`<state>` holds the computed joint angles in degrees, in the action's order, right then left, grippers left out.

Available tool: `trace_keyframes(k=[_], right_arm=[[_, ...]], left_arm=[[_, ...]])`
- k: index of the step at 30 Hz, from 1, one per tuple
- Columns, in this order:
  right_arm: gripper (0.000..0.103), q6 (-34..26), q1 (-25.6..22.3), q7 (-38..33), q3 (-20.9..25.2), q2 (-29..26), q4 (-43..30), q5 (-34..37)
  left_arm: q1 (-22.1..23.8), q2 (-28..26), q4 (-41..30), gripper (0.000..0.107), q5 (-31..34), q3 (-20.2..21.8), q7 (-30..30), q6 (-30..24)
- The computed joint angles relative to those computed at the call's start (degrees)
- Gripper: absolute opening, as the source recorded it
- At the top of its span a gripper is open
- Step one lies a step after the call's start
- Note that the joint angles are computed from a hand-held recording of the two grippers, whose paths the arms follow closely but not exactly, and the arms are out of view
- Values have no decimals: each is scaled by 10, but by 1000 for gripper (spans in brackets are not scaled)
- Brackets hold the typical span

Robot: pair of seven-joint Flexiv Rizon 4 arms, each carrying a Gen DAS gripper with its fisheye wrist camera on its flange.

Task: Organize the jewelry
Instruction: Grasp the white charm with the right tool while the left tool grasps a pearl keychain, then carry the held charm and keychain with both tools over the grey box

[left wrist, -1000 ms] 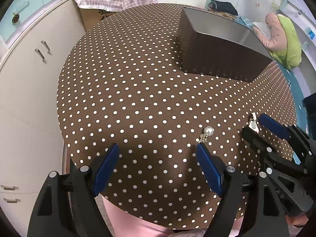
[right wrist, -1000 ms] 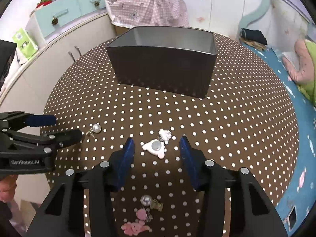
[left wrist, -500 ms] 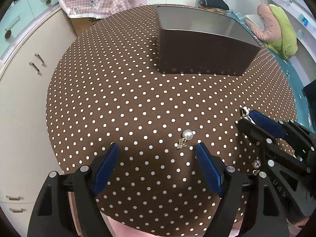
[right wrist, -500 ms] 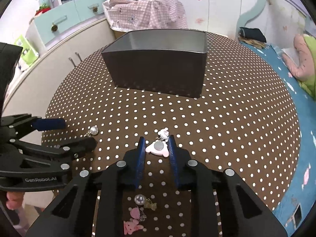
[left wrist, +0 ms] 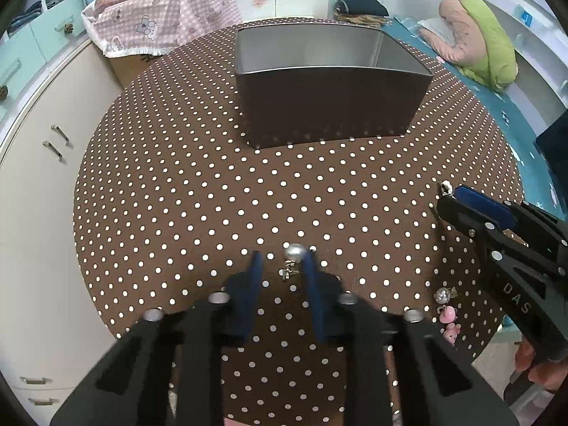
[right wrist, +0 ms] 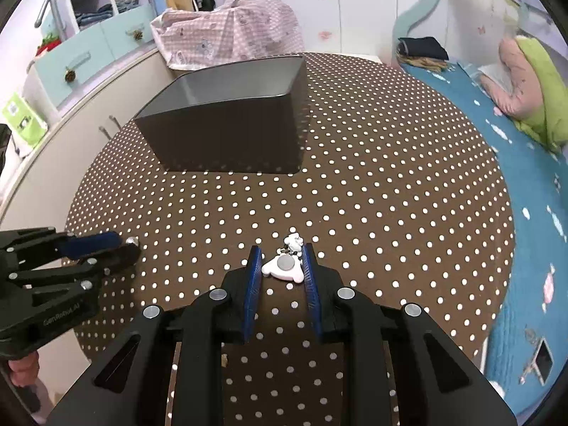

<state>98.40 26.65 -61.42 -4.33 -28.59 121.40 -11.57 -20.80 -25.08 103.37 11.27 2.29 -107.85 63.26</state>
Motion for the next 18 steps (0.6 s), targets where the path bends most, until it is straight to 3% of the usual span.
trace_keyframes(k=[2,8,18], right_arm=[[24,1,-23,-2,24,-3,-5,1],[24,-1,-25,-4,25,-2,-4,0],[24,3,4,1,-4,9,-5,1]], left_arm=[[2,0,0,11,-3,-1,-1,-2],[14,8,22,10,-10,-2,11,13],[27,15,33,10,-22,0,21,25]])
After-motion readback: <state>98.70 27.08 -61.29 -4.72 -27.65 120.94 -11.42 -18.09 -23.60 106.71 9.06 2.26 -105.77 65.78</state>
